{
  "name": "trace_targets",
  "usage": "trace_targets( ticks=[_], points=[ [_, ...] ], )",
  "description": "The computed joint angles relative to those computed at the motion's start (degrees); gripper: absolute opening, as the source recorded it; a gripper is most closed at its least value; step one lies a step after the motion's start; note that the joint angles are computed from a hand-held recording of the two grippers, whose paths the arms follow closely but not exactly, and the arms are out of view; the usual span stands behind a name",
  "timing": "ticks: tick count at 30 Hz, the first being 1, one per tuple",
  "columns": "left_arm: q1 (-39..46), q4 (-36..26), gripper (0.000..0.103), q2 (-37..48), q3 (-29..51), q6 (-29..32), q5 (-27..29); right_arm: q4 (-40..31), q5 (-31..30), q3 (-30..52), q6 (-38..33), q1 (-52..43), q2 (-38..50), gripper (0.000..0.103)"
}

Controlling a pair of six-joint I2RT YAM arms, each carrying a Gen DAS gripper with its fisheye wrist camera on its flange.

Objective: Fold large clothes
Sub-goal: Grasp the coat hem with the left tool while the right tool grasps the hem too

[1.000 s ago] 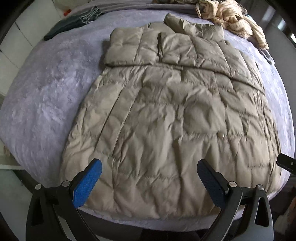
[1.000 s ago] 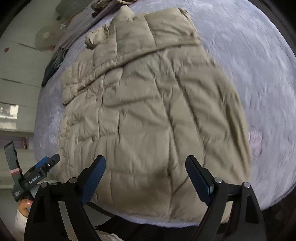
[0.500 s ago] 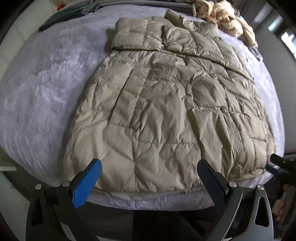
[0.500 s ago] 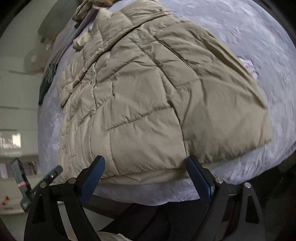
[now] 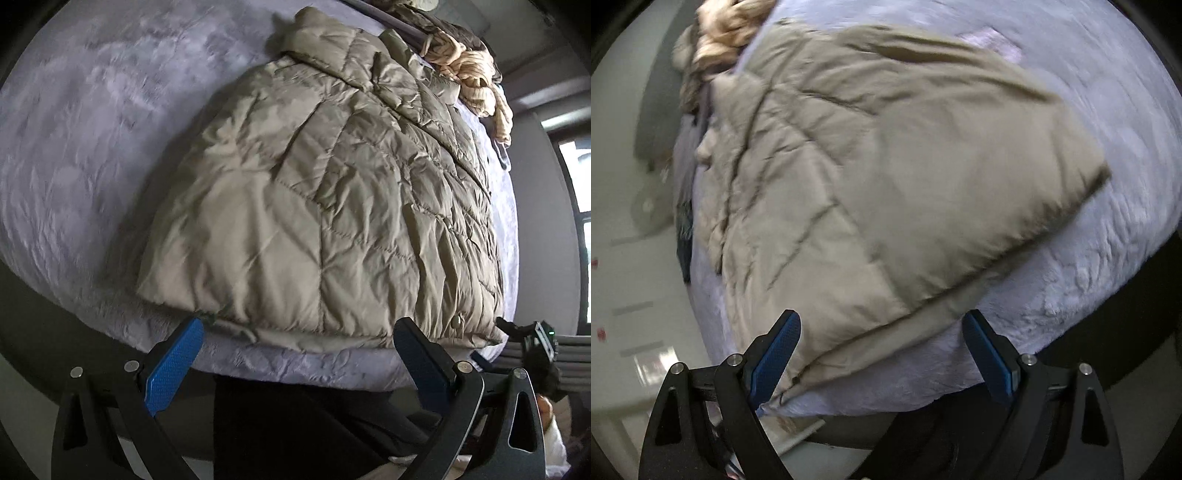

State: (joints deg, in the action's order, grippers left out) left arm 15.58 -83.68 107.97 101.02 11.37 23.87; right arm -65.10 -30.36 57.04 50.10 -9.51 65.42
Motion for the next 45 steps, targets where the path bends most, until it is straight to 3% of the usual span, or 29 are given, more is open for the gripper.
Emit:
trace_targets(
  ticks=[6,7,8,13,19,20,21,22,23,25,27,28,29,30,31,34,39,43,45],
  points=[
    [1.8,-1.0,0.103,2.0,-3.2,1.6,2.5,4.4,-2.6,-5.4,5.8,-1.5,-3.0,0.091],
    [1.6,-0.6,0.103,2.2,-4.1,1.1,3.1,7.4,-3.6,-6.9,7.4,-2.5,-3.3,0.097],
    [1.1,0.4,0.103,2.5,-4.9,0.2,3.9,7.4,-3.6,-6.9,7.4,-2.5,-3.3,0.103],
    [-1.0,5.9,0.103,2.8,-6.0,-5.5,7.0,18.0,-7.4,-9.8,15.0,-4.1,-4.3,0.103],
    [-1.3,11.0,0.102,4.2,-2.6,-12.4,10.2,20.4,-9.9,-9.0,15.1,-5.1,-3.7,0.103],
    [-1.6,11.7,0.088,4.3,-1.9,-13.0,10.4,20.1,-10.4,-8.5,14.4,-5.7,-3.2,0.103],
    [-2.0,11.4,0.065,4.8,-0.6,-12.9,9.9,19.5,-11.1,-8.3,13.2,-6.6,-3.2,0.103],
    [-2.5,10.4,0.051,5.8,1.3,-11.9,9.0,20.2,-11.3,-8.0,13.3,-6.6,-2.7,0.103],
    [-2.8,9.6,0.022,6.5,2.8,-11.1,8.4,20.2,-11.7,-7.7,12.7,-7.0,-2.5,0.103],
    [-2.4,8.9,0.018,6.9,4.7,-9.3,8.0,19.4,-11.7,-6.7,11.1,-6.9,-1.2,0.103],
    [-1.4,8.7,0.018,6.3,5.5,-8.0,9.3,17.6,-11.5,-5.8,10.7,-6.9,-0.5,0.098],
    [-1.2,8.6,0.018,6.1,6.1,-7.6,9.4,17.0,-10.7,-5.8,11.4,-6.8,-0.9,0.08],
    [-1.0,8.5,0.018,6.0,6.5,-7.4,9.6,16.5,-10.2,-5.7,11.7,-6.9,-1.0,0.052],
    [-0.4,7.9,0.018,6.0,6.8,-6.5,9.8,14.5,-9.3,-5.3,11.3,-7.0,-0.7,0.037],
    [-0.5,7.5,0.018,6.2,7.6,-6.3,9.9,13.3,-9.1,-5.4,10.4,-7.5,-0.7,0.015],
    [-0.8,7.1,0.018,6.1,8.7,-5.7,9.4,12.1,-9.3,-4.8,8.3,-8.6,-0.9,0.01],
    [-2.1,6.5,0.018,7.8,15.2,-8.0,9.6,6.8,-6.9,5.3,-1.2,-7.1,4.7,0.009],
    [-3.6,4.8,0.018,11.6,25.9,-11.5,9.6,3.9,-6.6,16.0,-8.4,-7.1,13.0,0.009],
    [-4.9,1.9,0.018,16.3,36.1,-13.0,8.7,2.4,-7.0,21.7,-10.3,-7.3,17.1,0.009]
  ],
)
